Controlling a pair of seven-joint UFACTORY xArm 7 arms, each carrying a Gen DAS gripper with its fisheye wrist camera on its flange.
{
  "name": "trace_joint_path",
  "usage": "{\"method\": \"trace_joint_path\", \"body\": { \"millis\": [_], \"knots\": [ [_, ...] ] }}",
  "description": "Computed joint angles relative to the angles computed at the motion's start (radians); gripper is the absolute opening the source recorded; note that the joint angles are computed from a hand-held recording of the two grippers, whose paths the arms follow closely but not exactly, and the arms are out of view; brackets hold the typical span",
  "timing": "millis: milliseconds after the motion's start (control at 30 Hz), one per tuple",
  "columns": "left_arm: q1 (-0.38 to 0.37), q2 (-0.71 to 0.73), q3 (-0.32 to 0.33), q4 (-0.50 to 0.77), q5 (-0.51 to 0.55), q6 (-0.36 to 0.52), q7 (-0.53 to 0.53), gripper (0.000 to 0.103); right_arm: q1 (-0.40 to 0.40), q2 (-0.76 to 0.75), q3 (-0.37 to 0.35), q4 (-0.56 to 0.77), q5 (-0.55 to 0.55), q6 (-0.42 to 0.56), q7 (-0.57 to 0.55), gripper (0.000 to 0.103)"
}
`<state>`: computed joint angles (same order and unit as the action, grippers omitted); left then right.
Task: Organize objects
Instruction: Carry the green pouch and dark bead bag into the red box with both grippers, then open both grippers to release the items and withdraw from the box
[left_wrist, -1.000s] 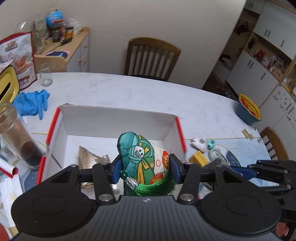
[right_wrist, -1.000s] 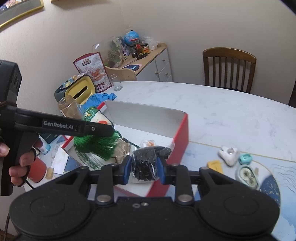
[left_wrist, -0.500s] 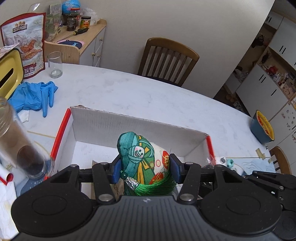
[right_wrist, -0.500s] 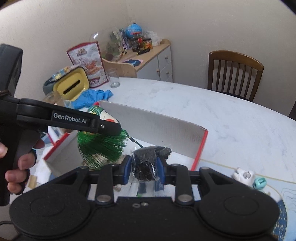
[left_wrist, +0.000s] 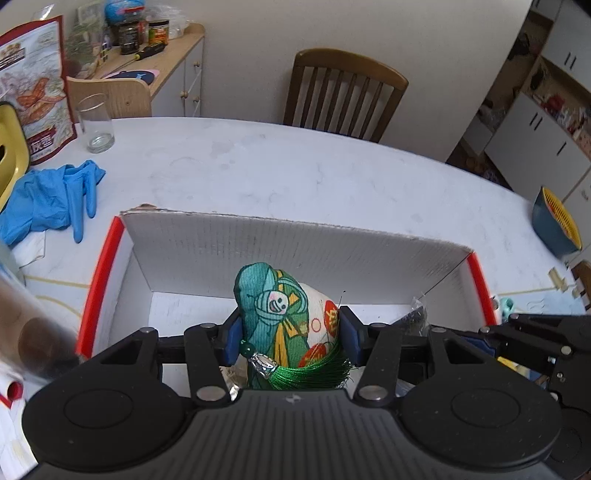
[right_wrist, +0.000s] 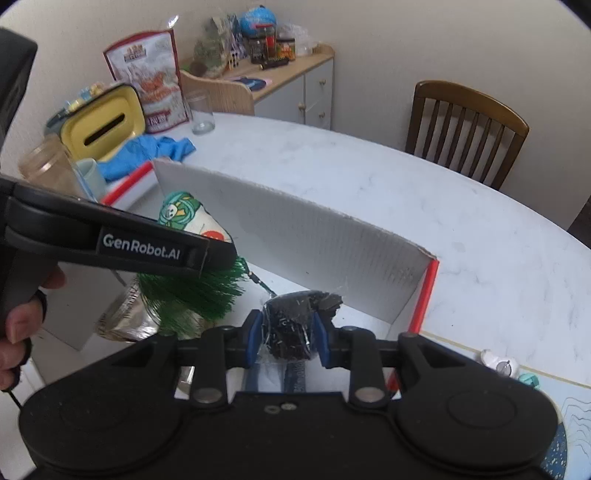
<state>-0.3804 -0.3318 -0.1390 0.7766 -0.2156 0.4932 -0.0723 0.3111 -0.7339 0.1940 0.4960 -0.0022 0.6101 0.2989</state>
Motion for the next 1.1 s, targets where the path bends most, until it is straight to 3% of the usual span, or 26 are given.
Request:
{"method": "trace_joint_path", "body": {
  "millis": [300, 800, 933, 1100],
  "knots": [
    [-0.013, 0.077, -0.002, 0.045, -0.002, 0.053, 0.078, 0.052, -0.009, 0.070, 0.016, 0.027, -0.037, 0.010, -0.009, 0.028],
    [0.010, 0.138, -0.027, 0.086, 0.043, 0.125, 0.080, 0.052, 0.023, 0.101, 0.020, 0.041, -0.039, 0.041, -0.020, 0.032],
    [0.011, 0.129, -0.025, 0.087, 0.037, 0.126, 0.067, 0.064, 0.039, 0.082, 0.007, 0.035, -0.020, 0.051, -0.041, 0.038],
    [0.013, 0.088, -0.026, 0.067, 0.046, 0.119, 0.056, 0.064, 0.044, 0.038, 0.006, 0.022, -0.008, 0.059, -0.049, 0.041]
  ]
}}
